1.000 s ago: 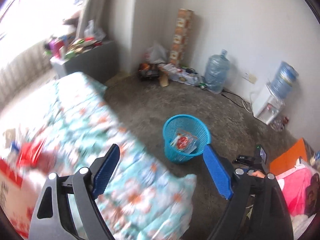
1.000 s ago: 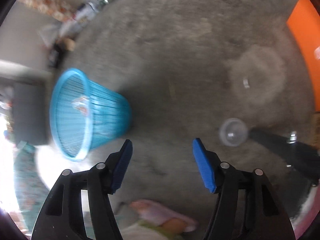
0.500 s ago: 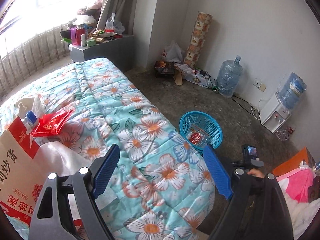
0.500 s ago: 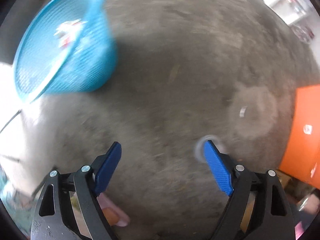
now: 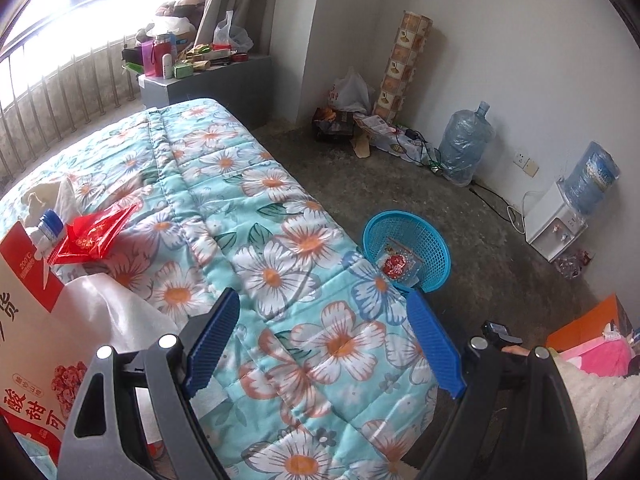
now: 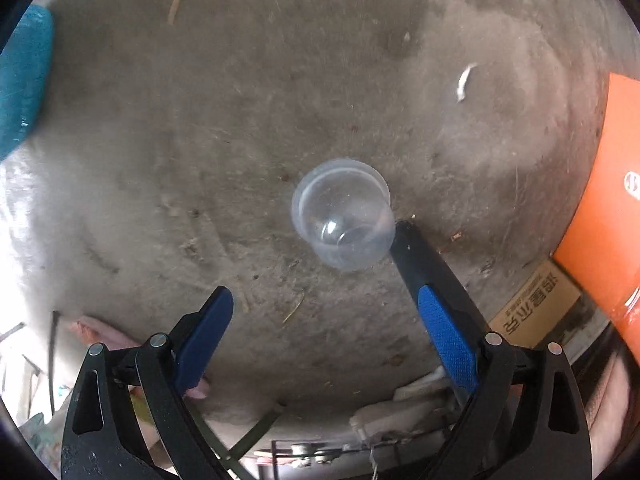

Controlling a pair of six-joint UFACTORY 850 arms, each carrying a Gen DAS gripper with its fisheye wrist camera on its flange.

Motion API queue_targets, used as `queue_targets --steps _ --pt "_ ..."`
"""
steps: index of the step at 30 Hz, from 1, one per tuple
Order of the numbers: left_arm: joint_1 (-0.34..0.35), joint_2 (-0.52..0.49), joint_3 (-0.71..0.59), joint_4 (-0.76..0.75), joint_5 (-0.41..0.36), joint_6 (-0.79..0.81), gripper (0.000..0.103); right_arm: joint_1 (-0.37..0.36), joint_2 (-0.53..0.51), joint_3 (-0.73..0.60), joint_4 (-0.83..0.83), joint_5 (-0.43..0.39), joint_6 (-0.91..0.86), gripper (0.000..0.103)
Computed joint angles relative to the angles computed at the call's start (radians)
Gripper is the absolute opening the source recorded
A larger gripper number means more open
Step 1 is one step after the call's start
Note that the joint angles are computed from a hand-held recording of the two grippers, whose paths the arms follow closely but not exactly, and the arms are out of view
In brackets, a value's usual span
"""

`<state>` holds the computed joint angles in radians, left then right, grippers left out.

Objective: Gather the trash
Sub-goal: 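Lower the right gripper to the clear plastic cup on the floor and grasp it, then carry the clear cup with the right gripper and drop it into the wastebasket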

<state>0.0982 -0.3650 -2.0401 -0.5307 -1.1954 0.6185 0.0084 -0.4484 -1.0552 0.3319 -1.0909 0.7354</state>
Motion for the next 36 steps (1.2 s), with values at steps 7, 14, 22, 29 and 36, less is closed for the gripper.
queue_targets --steps 7,14,22,29,36 --pt "-0.008 0.012 0.013 0.033 0.006 -0.027 0.083 0.009 -0.041 0.036 0.006 0.039 -0.006 0.090" --pt "-0.017 0.023 0.023 0.056 0.014 -0.040 0.083 0.002 -0.032 0.077 0.015 0.074 -0.012 0.076" --pt "-0.019 0.036 0.035 0.070 0.024 -0.040 0.083 0.000 -0.022 0.128 -0.001 0.125 0.004 0.063" --pt "-0.016 0.041 0.043 0.064 0.031 -0.037 0.083 -0.006 0.007 0.188 -0.021 0.159 0.005 0.054" --pt "-0.012 0.044 0.043 0.074 0.033 -0.037 0.083 0.026 -0.017 0.163 -0.091 0.157 0.017 0.058"
